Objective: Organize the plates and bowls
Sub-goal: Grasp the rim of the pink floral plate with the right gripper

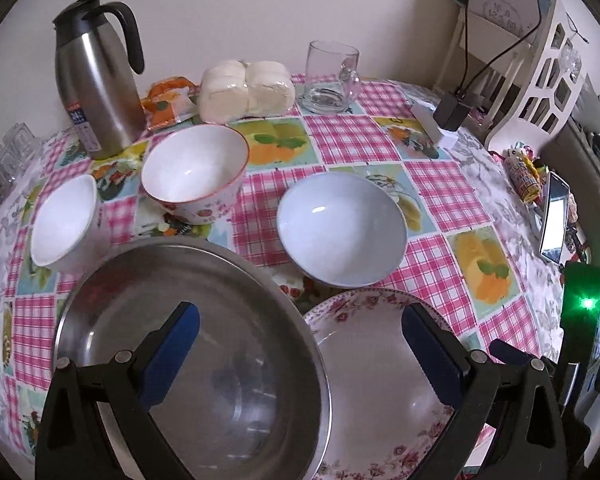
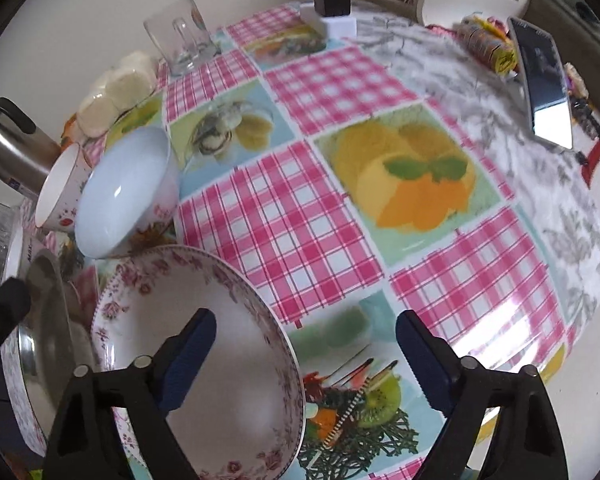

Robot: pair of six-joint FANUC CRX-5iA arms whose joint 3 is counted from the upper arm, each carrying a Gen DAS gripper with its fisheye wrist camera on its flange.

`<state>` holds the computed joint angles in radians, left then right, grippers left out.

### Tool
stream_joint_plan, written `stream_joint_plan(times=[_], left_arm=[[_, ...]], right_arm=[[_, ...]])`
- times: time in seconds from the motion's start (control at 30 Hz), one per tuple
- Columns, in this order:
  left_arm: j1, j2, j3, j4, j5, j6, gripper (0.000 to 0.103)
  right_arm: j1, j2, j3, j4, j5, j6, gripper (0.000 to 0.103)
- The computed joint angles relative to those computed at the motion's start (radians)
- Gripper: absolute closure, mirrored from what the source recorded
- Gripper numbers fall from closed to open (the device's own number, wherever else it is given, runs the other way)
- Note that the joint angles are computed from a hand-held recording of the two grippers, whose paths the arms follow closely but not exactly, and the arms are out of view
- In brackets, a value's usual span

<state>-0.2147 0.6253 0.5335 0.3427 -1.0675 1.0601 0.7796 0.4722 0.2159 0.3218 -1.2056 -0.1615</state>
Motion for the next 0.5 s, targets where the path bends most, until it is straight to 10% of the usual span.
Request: stream_joint_plan(times=[0.4, 0.5], left_arm=[[0.025, 0.041, 0.035, 0.029, -0.082, 0.031, 0.002], [0.023, 0.036, 0.029, 0.030, -0.081, 0.033, 0.002]], right_arm=[[-0.012, 0.018, 0.012, -0.057, 0.038, 0.054, 0.031], [-0.008, 0.004, -0.010, -0.042, 0.057, 0.037, 0.052]])
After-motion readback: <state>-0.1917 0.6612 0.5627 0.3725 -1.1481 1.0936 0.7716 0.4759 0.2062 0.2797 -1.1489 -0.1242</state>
